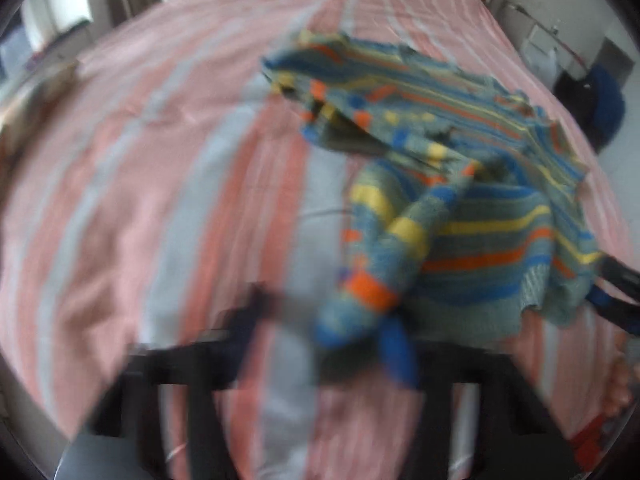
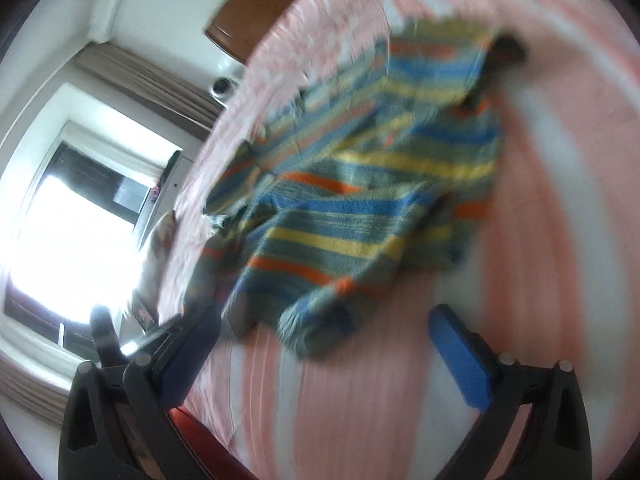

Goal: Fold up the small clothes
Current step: 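Grasp the sweater hem corners with the left and right grippers, then lift the hem with both grippers, lay the sweater flat, open both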

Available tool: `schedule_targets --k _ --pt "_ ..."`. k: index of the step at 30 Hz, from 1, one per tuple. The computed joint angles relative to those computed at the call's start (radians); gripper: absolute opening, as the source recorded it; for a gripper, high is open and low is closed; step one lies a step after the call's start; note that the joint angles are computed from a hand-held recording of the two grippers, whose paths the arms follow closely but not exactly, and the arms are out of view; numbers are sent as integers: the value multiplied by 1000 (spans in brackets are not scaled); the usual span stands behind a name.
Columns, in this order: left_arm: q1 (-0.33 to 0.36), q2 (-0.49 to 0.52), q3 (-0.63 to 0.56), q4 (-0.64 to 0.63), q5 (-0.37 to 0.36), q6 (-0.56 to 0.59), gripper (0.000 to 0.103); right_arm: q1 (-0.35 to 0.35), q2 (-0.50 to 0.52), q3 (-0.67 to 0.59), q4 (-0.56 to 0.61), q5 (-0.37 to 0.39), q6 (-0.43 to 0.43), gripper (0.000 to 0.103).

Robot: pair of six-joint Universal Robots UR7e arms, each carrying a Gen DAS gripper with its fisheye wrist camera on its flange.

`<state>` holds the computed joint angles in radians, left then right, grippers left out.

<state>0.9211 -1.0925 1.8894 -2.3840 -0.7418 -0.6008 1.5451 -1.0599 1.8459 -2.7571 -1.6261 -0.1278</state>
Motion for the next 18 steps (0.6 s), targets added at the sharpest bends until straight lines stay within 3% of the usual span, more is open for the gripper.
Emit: schedule_targets --k 1,2,3,6,10,14,18 --pt "2 -11 5 -9 -31 -1 7 3 12 -4 -28 -18 -6 62" --pt "-2 -26 13 -13 -50 -11 6 5 13 -11 -21 -27 -20 28" --pt "-15 -51 35 -27 -62 -18 6 0 -1 -14 18 -19 -27 11" --pt "-59 -159 109 -39 -134 -34 5 -25 -115 42 77 47 -77 7" --pt "-146 -326 212 64 -210 -118 5 -48 -312 100 289 80 -139 7" --pt "-193 -370 269 179 -189 -228 4 -39 -415 156 397 -32 -189 6" --pt "-186 -365 311 210 -178 -360 4 -27 -391 214 325 -206 -218 6"
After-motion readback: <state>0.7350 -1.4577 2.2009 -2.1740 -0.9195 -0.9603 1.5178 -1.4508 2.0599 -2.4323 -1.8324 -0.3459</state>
